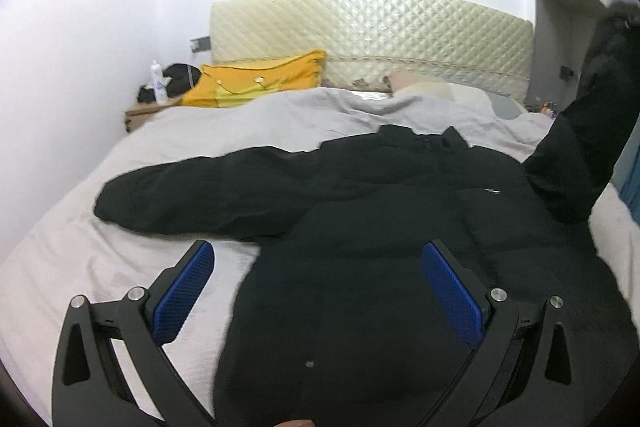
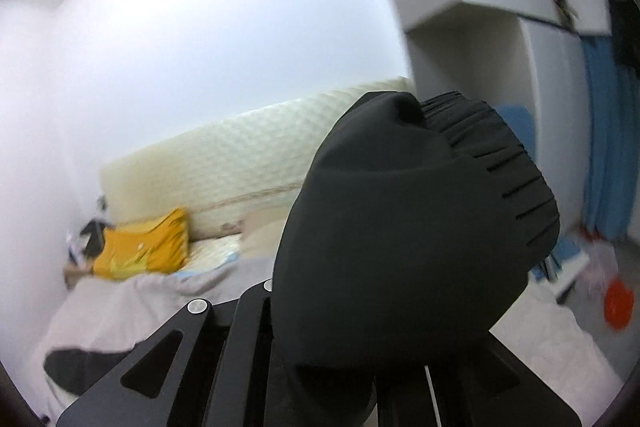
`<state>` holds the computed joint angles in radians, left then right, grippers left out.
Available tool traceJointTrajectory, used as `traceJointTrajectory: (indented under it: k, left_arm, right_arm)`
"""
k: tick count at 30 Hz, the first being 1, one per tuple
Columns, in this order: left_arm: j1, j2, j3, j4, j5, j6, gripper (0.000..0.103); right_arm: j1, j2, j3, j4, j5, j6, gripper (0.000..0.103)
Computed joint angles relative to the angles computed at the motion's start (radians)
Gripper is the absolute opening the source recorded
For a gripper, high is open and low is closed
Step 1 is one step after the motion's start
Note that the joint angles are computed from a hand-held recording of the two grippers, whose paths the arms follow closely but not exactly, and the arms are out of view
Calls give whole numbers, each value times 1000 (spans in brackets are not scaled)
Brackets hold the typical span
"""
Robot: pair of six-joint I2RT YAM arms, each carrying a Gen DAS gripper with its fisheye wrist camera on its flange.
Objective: Fold large clothes
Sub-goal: 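Lift the sleeve with the right gripper and fold it across the jacket body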
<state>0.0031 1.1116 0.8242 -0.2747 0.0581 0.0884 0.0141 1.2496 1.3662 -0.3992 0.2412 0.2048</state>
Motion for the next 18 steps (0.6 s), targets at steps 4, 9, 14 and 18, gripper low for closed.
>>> traceJointTrajectory:
  k: [4,9,14,18]
  left_arm:
    - [34,6,-9,22,-7,37,103]
    - [101,0,-9,38,35,68,103]
    - [182,21,-2,64,79,59,103]
    - [247,46,17,71,129,44,103]
  right_arm:
    - [242,83,26,35,190,-2,7]
    - [414,268,98,85,237,42,7]
    - [510,484,195,132,245,65,8]
    - [588,673,261,211,244,91,10]
